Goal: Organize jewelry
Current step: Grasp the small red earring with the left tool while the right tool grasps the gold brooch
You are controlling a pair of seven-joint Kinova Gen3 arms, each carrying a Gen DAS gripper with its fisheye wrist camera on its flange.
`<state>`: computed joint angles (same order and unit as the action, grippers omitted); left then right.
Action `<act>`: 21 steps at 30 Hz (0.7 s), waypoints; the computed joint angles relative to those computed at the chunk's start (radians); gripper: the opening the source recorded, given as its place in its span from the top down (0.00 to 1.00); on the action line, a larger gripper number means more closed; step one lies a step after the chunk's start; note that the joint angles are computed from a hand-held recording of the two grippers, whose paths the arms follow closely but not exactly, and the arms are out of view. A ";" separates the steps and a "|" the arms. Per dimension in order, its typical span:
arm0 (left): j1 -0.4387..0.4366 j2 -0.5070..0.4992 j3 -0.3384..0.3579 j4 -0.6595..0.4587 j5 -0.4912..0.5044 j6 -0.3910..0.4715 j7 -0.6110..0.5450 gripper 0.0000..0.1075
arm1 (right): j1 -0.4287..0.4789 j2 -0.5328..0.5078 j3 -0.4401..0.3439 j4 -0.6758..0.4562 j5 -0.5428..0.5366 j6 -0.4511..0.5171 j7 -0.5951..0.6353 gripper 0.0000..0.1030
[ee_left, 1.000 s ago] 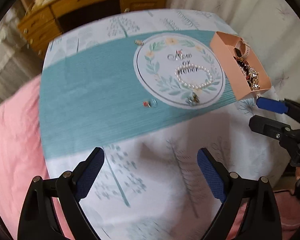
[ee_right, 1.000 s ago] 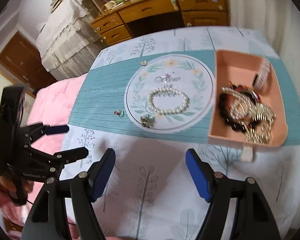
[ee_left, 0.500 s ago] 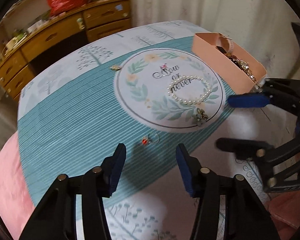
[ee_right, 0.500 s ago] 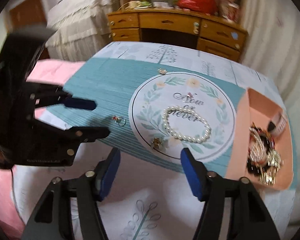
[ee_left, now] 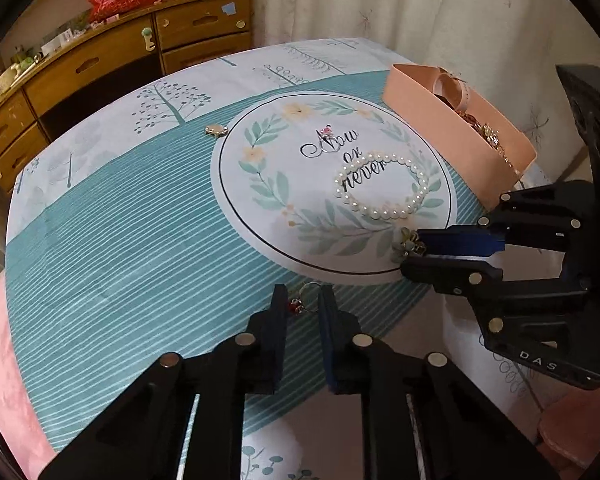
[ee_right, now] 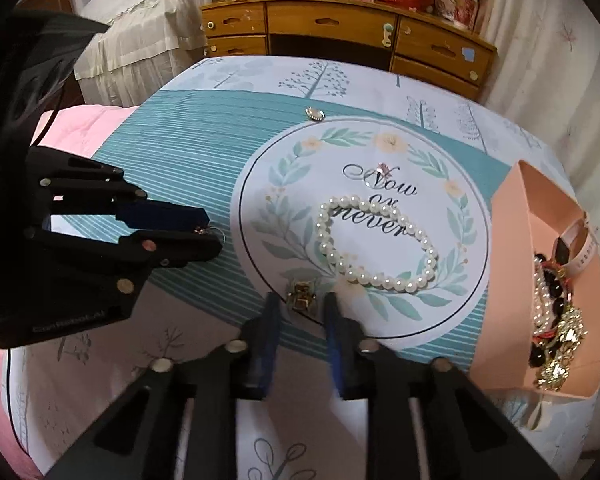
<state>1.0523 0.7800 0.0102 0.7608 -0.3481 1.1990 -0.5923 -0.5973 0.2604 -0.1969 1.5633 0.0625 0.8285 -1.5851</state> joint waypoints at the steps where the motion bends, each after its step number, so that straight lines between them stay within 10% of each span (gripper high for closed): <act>1: -0.005 -0.006 0.001 0.012 0.007 -0.011 0.008 0.92 | -0.001 0.003 0.001 -0.005 -0.001 0.005 -0.002 0.85; 21: 0.003 0.045 -0.023 -0.237 0.045 0.224 0.165 0.95 | 0.070 -0.052 -0.008 -0.070 -0.147 0.035 0.027 0.85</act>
